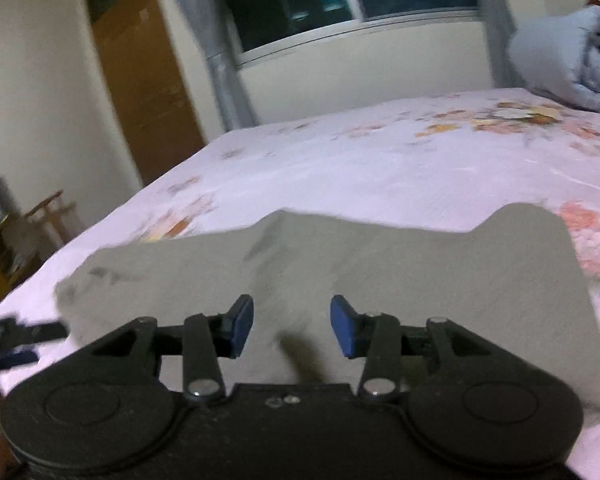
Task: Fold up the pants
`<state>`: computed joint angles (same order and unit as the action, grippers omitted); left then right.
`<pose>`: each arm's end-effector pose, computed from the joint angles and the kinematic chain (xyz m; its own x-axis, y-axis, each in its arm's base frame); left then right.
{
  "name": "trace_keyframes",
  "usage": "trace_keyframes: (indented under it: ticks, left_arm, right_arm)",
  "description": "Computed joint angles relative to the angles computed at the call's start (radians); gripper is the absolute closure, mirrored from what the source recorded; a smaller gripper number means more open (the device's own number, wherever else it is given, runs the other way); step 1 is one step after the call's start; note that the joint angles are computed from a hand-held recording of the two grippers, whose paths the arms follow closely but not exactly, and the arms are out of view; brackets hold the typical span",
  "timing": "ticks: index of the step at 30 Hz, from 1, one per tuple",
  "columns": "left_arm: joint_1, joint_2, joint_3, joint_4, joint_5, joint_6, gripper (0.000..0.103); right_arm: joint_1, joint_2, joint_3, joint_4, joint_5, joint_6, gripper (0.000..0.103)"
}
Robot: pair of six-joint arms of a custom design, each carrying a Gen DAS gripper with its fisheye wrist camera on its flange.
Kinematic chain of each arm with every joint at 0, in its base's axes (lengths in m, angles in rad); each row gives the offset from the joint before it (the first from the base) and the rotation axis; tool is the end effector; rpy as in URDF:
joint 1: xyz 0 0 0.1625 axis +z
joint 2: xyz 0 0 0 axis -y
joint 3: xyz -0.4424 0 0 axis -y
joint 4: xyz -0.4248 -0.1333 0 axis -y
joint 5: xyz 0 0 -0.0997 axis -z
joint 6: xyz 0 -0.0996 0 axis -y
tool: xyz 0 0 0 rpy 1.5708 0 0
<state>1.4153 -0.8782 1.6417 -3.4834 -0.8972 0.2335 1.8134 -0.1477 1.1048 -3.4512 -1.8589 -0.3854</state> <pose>0.0845 -0.7230 0.2683 -0.8223 -0.3357 -0.4595 0.2607 0.4955 -0.8286 0.2986 -0.7693 -0.0978 -0.8584 -0.2297 0.4587 -0.5046 0.5387 -0.6747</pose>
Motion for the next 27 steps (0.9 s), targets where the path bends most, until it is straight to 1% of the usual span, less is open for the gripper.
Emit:
trace_keyframes:
  ticks: [1, 2, 3, 4, 5, 6, 7, 8, 10, 11, 13, 14, 15, 16, 18, 19, 21, 22, 23, 25, 26, 27]
  left_arm:
    - [-0.003, 0.002, -0.003, 0.007, 0.006, 0.005, 0.0]
    - [-0.005, -0.001, -0.003, 0.022, -0.005, -0.006, 0.0]
    - [-0.006, -0.01, 0.006, 0.04, -0.034, -0.027, 0.0]
    - [-0.004, -0.015, 0.006, 0.075, -0.084, -0.058, 0.0]
    - [-0.01, -0.014, 0.006, 0.099, -0.11, -0.074, 0.0]
    - [-0.016, -0.005, -0.004, 0.117, -0.137, -0.066, 0.0]
    - [-0.026, 0.015, -0.017, 0.12, -0.156, -0.04, 0.0]
    - [-0.036, 0.031, -0.029, 0.131, -0.167, -0.029, 0.0]
    - [-0.051, 0.062, -0.055, 0.169, -0.226, -0.021, 0.0]
    - [-0.061, 0.08, -0.067, 0.181, -0.237, -0.014, 0.0]
    - [-0.079, 0.122, -0.101, 0.214, -0.228, 0.004, 0.001]
    - [-0.084, 0.141, -0.12, 0.231, -0.22, -0.002, 0.004]
    - [-0.087, 0.158, -0.144, 0.271, -0.211, -0.026, 0.016]
    - [-0.087, 0.171, -0.166, 0.305, -0.208, -0.06, 0.026]
    - [-0.088, 0.195, -0.193, 0.311, -0.204, -0.089, 0.028]
    - [-0.087, 0.203, -0.206, 0.318, -0.201, -0.104, 0.032]
    - [-0.083, 0.209, -0.219, 0.331, -0.219, -0.15, 0.037]
    - [-0.082, 0.21, -0.224, 0.333, -0.223, -0.174, 0.043]
    - [-0.08, 0.218, -0.238, 0.341, -0.225, -0.193, 0.045]
    - [-0.076, 0.222, -0.244, 0.344, -0.229, -0.228, 0.058]
    - [-0.072, 0.226, -0.249, 0.353, -0.229, -0.234, 0.059]
    - [-0.072, 0.226, -0.248, 0.353, -0.226, -0.245, 0.063]
  right_arm:
    - [-0.002, 0.002, -0.013, 0.026, 0.005, 0.019, 0.071]
    - [-0.007, -0.002, -0.011, 0.043, 0.028, 0.036, 0.071]
    - [-0.008, -0.005, -0.005, 0.033, 0.044, 0.049, 0.073]
    - [-0.007, -0.01, 0.018, 0.005, 0.055, 0.056, 0.072]
    - [-0.011, -0.02, 0.039, -0.016, 0.07, 0.079, 0.072]
    - [-0.015, -0.024, 0.055, -0.047, 0.069, 0.097, 0.072]
    - [-0.014, -0.025, 0.06, -0.076, 0.053, 0.099, 0.07]
    - [-0.017, -0.033, 0.075, -0.112, 0.04, 0.093, 0.069]
    - [-0.031, -0.066, 0.131, -0.189, 0.035, 0.083, 0.068]
    - [-0.037, -0.086, 0.156, -0.218, 0.024, 0.077, 0.068]
    - [-0.05, -0.111, 0.189, -0.268, 0.009, 0.071, 0.066]
    - [-0.059, -0.13, 0.217, -0.301, -0.001, 0.07, 0.064]
    - [-0.068, -0.148, 0.245, -0.327, -0.013, 0.072, 0.06]
    - [-0.077, -0.153, 0.247, -0.339, -0.021, 0.073, 0.057]
    - [-0.097, -0.187, 0.299, -0.386, -0.03, 0.072, 0.053]
    - [-0.104, -0.189, 0.301, -0.395, -0.034, 0.073, 0.052]
    - [-0.121, -0.211, 0.34, -0.429, -0.038, 0.08, 0.051]
    - [-0.129, -0.22, 0.353, -0.437, -0.033, 0.085, 0.051]
    - [-0.136, -0.227, 0.359, -0.437, -0.03, 0.091, 0.05]
    - [-0.147, -0.236, 0.372, -0.437, -0.018, 0.107, 0.05]
    - [-0.151, -0.236, 0.373, -0.438, -0.012, 0.116, 0.049]
    - [-0.154, -0.234, 0.372, -0.435, -0.007, 0.121, 0.048]
